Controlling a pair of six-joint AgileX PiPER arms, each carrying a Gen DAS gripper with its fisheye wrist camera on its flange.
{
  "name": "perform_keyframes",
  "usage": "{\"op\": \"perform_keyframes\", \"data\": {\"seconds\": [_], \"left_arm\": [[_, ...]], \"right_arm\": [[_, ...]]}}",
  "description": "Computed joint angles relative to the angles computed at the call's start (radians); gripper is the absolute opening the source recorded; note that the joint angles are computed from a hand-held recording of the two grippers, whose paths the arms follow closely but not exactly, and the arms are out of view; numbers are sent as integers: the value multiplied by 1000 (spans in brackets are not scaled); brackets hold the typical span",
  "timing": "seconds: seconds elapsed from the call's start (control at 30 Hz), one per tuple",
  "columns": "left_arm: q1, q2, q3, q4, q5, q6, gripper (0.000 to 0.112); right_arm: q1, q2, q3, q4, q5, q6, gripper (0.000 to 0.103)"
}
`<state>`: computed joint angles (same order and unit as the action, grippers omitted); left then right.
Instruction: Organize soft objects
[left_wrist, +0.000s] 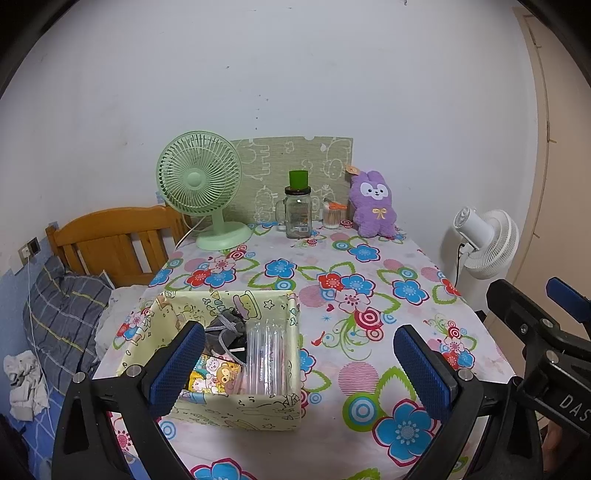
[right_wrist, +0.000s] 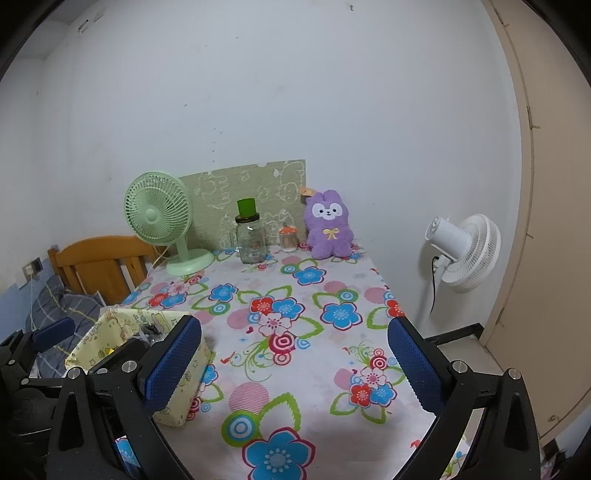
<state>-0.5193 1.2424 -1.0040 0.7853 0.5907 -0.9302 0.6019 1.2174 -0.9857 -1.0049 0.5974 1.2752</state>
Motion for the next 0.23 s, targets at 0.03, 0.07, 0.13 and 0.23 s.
{"op": "perform_keyframes", "data": {"seconds": [0.03,0.07,0.13,0.23], "left_arm": [[0,-1,1,0,0,-1,103],[0,-1,0,-1,0,1,103],[0,-1,-1,-2,2,1,103],[0,-3,1,5,-1,-3,103]], "right_arm": [[-1,0,0,2,-1,-1,102],[-3,0,0,5,-2,-5,102],[-5,0,-1,8,-4,-9,102],[-3,1,-2,4,-1,-5,102]]}}
